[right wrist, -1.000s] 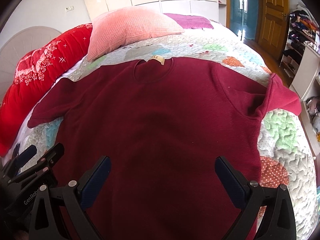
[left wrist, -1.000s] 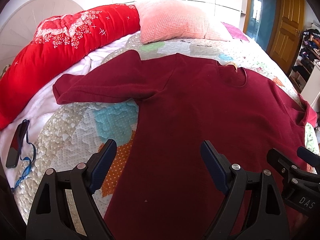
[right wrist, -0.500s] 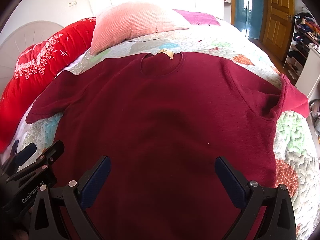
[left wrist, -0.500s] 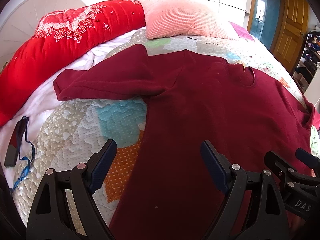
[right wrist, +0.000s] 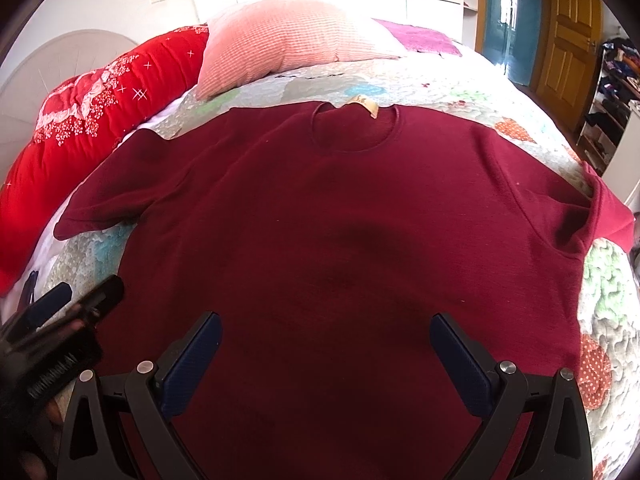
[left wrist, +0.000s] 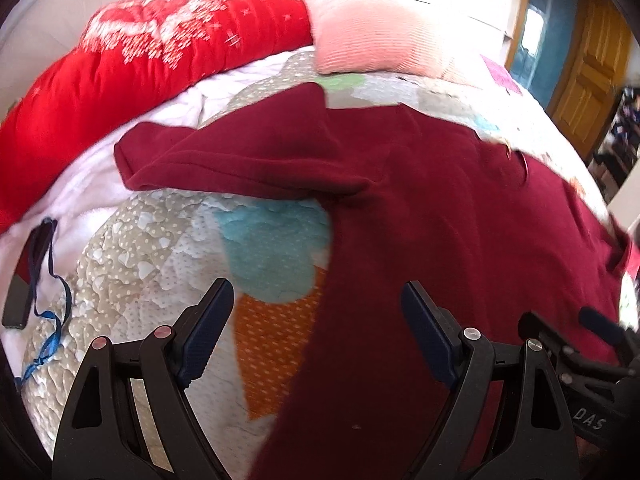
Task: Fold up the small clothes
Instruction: 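Grasp the sweater sleeve cuff with the left gripper and lift it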
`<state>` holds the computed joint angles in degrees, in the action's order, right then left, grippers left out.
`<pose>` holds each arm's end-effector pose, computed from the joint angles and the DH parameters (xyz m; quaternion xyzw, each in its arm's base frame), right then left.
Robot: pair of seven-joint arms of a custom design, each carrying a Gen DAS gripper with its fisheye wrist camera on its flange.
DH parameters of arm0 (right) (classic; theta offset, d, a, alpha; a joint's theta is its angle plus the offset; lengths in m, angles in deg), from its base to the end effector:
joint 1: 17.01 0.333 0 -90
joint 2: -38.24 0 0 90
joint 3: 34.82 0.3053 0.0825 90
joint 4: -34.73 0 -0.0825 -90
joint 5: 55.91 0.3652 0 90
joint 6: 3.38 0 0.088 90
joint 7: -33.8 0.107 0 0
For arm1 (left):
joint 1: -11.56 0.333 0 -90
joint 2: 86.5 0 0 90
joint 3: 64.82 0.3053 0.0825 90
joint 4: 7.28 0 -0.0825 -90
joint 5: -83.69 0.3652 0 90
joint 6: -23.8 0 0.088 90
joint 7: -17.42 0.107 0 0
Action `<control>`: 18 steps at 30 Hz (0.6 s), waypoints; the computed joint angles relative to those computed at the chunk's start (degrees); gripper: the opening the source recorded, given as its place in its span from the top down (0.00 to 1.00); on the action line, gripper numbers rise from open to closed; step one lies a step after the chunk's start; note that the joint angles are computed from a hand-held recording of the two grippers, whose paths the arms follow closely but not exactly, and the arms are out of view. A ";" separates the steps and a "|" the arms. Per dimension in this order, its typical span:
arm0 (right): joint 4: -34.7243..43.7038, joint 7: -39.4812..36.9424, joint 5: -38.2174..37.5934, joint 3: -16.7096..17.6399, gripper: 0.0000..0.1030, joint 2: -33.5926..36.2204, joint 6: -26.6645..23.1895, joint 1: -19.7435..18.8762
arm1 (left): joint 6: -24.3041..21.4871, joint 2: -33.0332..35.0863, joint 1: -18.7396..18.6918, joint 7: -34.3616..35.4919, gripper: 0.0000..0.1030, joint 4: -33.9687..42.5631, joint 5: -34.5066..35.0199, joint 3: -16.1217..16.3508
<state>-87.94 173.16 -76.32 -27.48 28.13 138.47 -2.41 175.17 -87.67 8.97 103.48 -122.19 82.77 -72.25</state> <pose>0.4861 0.2007 0.5329 -0.5870 0.7559 -0.1900 0.2188 0.5700 -0.1008 0.5373 -0.6366 0.7005 -0.2569 0.1949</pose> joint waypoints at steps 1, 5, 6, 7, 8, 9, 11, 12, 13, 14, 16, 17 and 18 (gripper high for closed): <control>0.16 -0.17 0.24 -0.02 0.00 0.21 0.03 0.08 | -0.59 0.47 0.34 0.60 0.17 0.88 -1.66 0.44; 1.06 -1.27 1.13 -0.16 0.00 1.45 0.61 0.55 | -2.12 3.62 3.00 -0.15 0.17 5.97 -5.38 2.39; 1.32 -1.65 1.42 -0.22 0.00 1.76 0.77 0.70 | -2.15 4.60 3.84 -0.74 0.17 7.39 -6.19 2.83; 1.51 -1.94 1.69 -0.30 0.00 1.96 0.87 0.80 | -2.57 5.66 4.62 -1.69 0.17 8.98 -6.52 3.22; 1.88 -2.36 2.05 -0.37 0.00 2.26 0.93 0.93 | -3.34 6.90 5.44 -2.97 0.17 10.89 -6.74 3.64; 2.14 -2.63 2.18 -0.40 0.00 2.47 0.96 1.04 | -3.94 8.74 6.56 -3.88 0.17 13.54 -7.91 4.10; 3.06 -3.30 2.25 -0.44 0.00 3.19 1.05 1.24 | -5.38 13.10 8.36 -6.38 0.17 19.34 -8.81 4.76; 3.43 -3.58 2.39 -0.50 0.00 3.48 1.07 1.34 | -6.91 15.41 9.09 -7.63 0.17 22.47 -8.76 4.91; 3.68 -3.97 2.77 -0.60 0.00 3.70 1.16 1.48 | -8.74 17.85 9.88 -8.64 0.17 25.79 -8.94 4.92; 4.01 -4.69 3.53 -0.77 0.00 4.03 1.30 1.63 | -10.75 20.59 10.67 -9.61 0.17 29.52 -9.24 4.83; 4.26 -5.64 4.47 -0.96 0.00 4.36 1.42 1.82 | -14.25 26.24 12.01 -11.50 0.18 37.10 -9.46 4.58; 4.37 -5.89 4.48 -0.99 0.00 4.47 1.20 1.86 | -15.38 28.61 12.25 -12.73 0.18 40.25 -8.74 4.70; 4.44 -6.11 4.48 -1.03 0.00 4.54 1.02 1.88 | -16.85 31.42 12.67 -13.48 0.18 44.08 -8.40 4.53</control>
<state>-83.50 167.05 -71.84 -28.51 32.67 139.49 -0.52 158.32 -56.25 21.64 90.00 -78.11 74.37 -67.72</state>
